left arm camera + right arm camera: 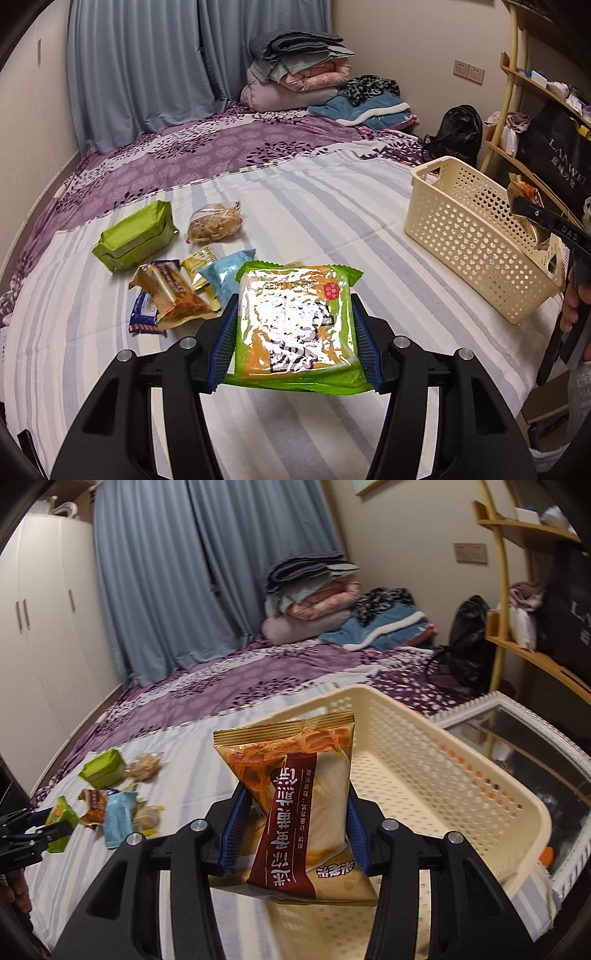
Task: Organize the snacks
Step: 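Carry the bread bag in the right tool to the cream basket and release it, then carry the green wafer pack in the left tool over the basket and release it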
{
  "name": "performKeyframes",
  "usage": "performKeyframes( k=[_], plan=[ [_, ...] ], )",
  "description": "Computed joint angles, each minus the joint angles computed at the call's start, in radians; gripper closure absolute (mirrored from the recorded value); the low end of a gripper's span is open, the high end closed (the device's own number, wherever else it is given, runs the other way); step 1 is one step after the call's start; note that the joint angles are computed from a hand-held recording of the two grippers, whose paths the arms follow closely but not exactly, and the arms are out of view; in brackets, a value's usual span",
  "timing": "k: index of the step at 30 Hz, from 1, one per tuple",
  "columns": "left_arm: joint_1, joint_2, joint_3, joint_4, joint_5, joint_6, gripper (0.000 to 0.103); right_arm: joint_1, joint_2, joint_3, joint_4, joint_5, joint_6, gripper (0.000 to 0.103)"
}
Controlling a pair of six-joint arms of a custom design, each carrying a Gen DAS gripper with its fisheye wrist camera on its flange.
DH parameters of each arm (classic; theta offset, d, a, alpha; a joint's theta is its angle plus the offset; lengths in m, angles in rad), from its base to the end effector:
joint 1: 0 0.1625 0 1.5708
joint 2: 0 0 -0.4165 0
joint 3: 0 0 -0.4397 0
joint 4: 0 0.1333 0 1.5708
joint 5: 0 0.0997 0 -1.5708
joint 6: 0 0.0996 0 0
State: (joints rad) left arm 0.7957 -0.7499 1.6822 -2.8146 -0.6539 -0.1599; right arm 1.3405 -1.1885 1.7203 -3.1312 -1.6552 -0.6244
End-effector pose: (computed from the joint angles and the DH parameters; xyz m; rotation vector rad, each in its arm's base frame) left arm -0.3244 -0.6346 0.0662 0.5310 2.2653 -0.8411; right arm -0.0315 -0.6816 0.3602 0.4110 -2.3492 1.1843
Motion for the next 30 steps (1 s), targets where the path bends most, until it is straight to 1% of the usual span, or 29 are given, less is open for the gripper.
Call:
performKeyframes(
  k=[6, 10, 17, 23, 25, 26, 27, 30],
  plan=[
    [-0.007, 0.039, -0.057, 0.019, -0.018, 0.033, 0.045, -0.034, 0.007, -0.020, -0.013, -0.030, 0.029, 0.055],
    [-0.013, 0.072, -0.100, 0.027, -0.034, 0.061, 0.045, -0.040, 0.009, -0.013, -0.049, -0.062, 0.020, 0.054],
    [-0.022, 0.144, -0.201, 0.023, -0.081, 0.147, 0.045, -0.052, 0.008, -0.017, -0.050, -0.060, 0.018, 0.053],
    [-0.035, 0.201, -0.280, 0.016, -0.119, 0.210, 0.045, -0.056, 0.003, -0.013, -0.044, -0.041, 0.017, 0.050],
    [-0.038, 0.213, -0.299, 0.016, -0.127, 0.222, 0.045, -0.056, 0.002, -0.012, -0.049, -0.040, 0.011, 0.045],
    [-0.040, 0.220, -0.310, 0.016, -0.132, 0.228, 0.045, -0.055, 0.001, -0.008, -0.063, -0.042, 0.009, 0.031],
    [-0.041, 0.224, -0.316, 0.016, -0.136, 0.233, 0.045, -0.054, 0.001, -0.004, -0.081, -0.041, 0.009, 0.020],
    [-0.046, 0.238, -0.337, 0.021, -0.144, 0.246, 0.045, -0.058, -0.007, 0.002, -0.089, -0.031, 0.018, 0.019]
  ],
)
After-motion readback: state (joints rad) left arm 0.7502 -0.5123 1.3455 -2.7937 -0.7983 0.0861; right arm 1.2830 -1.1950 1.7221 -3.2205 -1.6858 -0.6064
